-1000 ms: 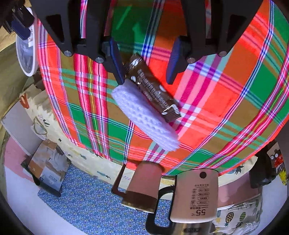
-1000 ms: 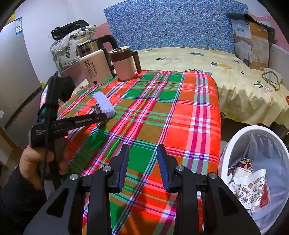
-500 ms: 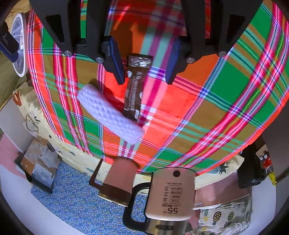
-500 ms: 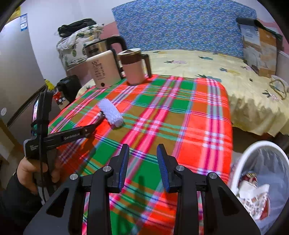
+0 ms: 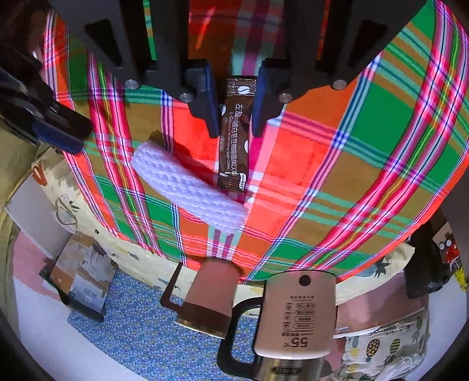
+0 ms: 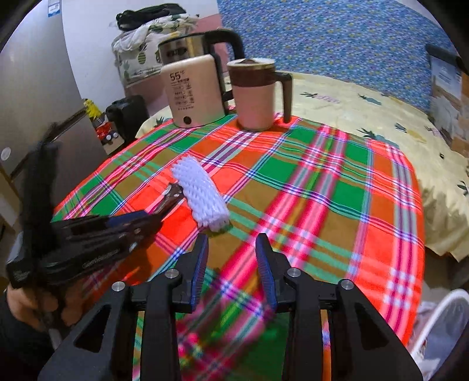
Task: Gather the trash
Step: 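Grasp the brown snack packet with the left tool while the right tool grasps the white foam net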
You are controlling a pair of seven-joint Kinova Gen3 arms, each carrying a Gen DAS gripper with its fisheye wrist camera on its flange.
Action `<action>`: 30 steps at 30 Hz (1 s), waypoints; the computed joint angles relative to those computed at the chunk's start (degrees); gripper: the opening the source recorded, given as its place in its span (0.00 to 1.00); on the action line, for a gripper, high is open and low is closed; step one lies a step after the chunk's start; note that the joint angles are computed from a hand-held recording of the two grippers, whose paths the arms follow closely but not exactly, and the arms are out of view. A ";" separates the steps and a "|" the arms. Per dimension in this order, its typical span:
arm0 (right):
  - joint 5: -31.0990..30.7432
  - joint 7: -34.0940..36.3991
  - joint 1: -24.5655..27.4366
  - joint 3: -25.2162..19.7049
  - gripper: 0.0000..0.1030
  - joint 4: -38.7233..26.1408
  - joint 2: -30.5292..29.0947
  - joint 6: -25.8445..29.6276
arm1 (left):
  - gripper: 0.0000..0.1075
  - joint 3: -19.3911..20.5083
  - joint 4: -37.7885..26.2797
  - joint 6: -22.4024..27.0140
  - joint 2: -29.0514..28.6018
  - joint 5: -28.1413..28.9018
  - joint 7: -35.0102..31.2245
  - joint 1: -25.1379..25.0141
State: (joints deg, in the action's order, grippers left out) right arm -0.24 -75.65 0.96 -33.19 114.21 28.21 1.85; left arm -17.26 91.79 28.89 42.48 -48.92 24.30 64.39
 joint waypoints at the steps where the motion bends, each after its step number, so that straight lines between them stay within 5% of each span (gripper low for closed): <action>1: 0.10 0.02 -0.68 0.43 0.40 -0.72 0.48 0.40 | 0.21 -0.64 0.86 -0.49 -0.25 -0.30 1.04 0.55; 12: -3.31 1.54 -4.74 2.21 0.42 -7.79 5.54 5.55 | 0.21 -4.20 5.69 -4.87 -1.56 -3.39 7.31 3.33; 14: -4.57 2.34 -3.92 1.39 0.22 -7.36 5.46 5.79 | 0.21 -4.09 5.61 -4.75 -1.54 -3.32 7.03 3.24; 17: -5.74 2.94 -3.32 1.21 0.09 -5.72 4.41 4.42 | 0.21 -4.09 5.59 -4.72 -1.56 -3.37 6.90 3.41; 25: -5.84 2.71 1.26 -1.99 0.09 -2.16 1.55 2.03 | 0.21 -2.65 4.99 -2.60 -1.71 -3.04 6.89 3.78; 27: -5.19 3.00 0.97 -1.85 0.15 -3.44 2.24 2.65 | 0.21 -2.41 5.14 -2.09 -1.88 -3.30 7.51 3.94; 29: -4.52 3.79 1.16 -2.36 0.43 -4.50 3.26 2.56 | 0.21 -2.33 5.60 -1.93 -2.06 -3.77 8.57 4.03; 30: -4.19 4.32 1.55 -2.94 0.49 -5.40 4.12 3.04 | 0.21 -2.32 5.92 -2.03 -2.18 -4.07 9.17 4.00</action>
State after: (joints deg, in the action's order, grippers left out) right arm -4.44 -71.32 2.51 -36.14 108.81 32.32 4.89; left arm -19.58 97.72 26.87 40.31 -52.99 33.47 68.39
